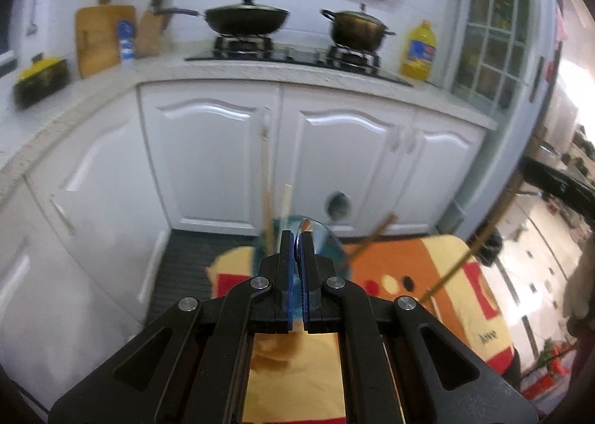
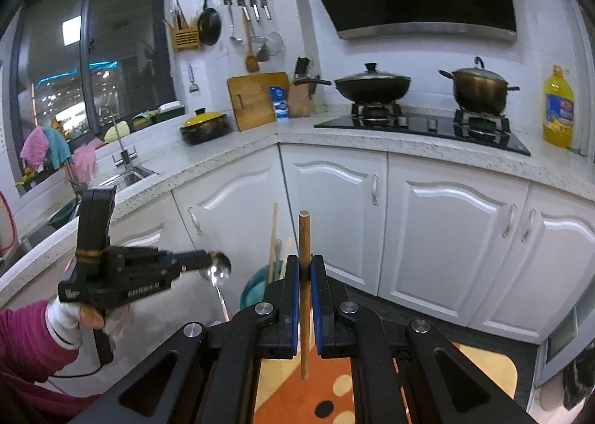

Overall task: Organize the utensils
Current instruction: 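Lift and carry the spoon with left tool while right tool carries the chopstick to the cup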

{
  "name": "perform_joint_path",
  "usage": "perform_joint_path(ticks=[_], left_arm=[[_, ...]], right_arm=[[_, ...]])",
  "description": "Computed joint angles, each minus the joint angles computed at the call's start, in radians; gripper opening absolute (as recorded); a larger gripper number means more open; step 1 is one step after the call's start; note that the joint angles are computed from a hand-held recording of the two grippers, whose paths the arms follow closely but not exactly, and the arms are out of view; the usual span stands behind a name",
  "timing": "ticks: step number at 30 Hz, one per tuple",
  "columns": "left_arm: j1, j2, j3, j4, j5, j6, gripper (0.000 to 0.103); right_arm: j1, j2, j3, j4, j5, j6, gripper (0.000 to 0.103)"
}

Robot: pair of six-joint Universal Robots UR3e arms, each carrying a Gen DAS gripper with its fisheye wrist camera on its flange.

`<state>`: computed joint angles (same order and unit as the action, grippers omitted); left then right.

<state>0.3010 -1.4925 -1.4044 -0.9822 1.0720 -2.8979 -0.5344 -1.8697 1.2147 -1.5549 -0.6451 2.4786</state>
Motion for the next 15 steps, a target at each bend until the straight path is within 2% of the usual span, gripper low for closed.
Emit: perform_joint_path(ticks=[8,15], left_arm=[[0.005,-0.1,0.09,0.078,0.096,-0.058,0.001],[-0.035,-0.201,0.155,0.175,0.221,-0.083,0.001]], right_arm=[[0.14,0.111,-0.071,-0.152,-0.039,0.142,0.005],[0.279,0.221,-0.117,-0.328,-0.127,0.276,0.005]])
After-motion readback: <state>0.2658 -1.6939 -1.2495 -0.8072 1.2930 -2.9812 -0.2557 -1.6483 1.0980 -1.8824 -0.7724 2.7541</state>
